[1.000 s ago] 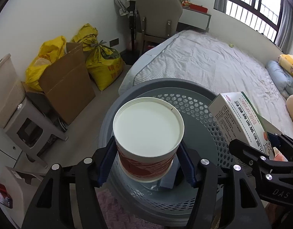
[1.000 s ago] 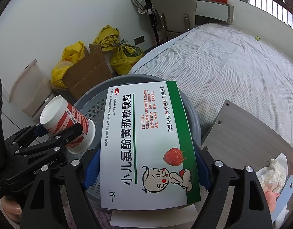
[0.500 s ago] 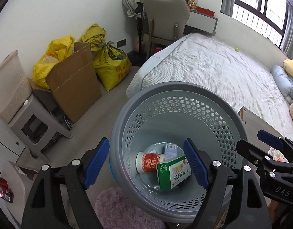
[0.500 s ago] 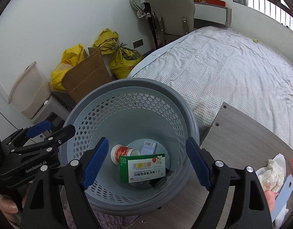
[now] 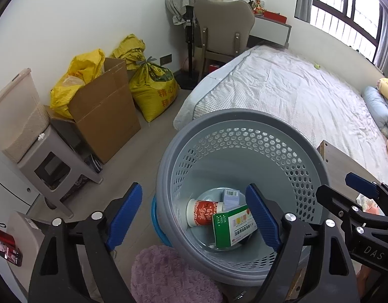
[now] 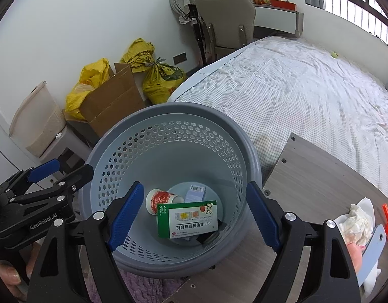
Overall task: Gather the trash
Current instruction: 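Move both tools back over the table toward the remaining items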
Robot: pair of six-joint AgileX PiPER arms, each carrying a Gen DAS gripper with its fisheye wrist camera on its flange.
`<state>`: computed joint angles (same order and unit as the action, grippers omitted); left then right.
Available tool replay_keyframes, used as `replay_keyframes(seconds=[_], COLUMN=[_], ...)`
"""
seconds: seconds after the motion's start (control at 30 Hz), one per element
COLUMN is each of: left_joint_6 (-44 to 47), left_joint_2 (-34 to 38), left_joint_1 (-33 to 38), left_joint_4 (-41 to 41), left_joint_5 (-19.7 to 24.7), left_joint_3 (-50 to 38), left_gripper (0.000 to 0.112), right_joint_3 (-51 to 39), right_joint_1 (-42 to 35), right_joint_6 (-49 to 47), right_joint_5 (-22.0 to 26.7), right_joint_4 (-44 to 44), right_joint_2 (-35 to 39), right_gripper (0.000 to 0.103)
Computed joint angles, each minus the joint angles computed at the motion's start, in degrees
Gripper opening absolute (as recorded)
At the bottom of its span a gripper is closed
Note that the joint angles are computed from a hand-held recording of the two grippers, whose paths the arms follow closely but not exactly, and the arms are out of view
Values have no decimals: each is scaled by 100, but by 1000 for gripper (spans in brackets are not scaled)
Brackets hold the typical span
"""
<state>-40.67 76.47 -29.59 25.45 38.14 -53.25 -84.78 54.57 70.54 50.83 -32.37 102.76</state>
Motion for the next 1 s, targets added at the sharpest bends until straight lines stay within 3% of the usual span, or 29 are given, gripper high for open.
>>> replay_keyframes(seconds=[0.37, 0.73, 1.0], left_joint_6=[-313, -654, -641], left_joint_2=[-275, -619, -701], left_joint_1=[-167, -495, -828], left_joint_4=[302, 508, 406], left_joint_5=[229, 473, 537], left_joint_3=[134, 255, 236], left_gripper=[87, 89, 90], right_joint_3=[-127, 187, 962], right_joint_1=[426, 766, 977], right_joint_6=[467, 989, 1624], right_joint_5=[663, 1022, 1029], right_joint_4=[-472, -750, -812], right_joint_2=[-25, -285, -853], right_gripper=[79, 79, 79])
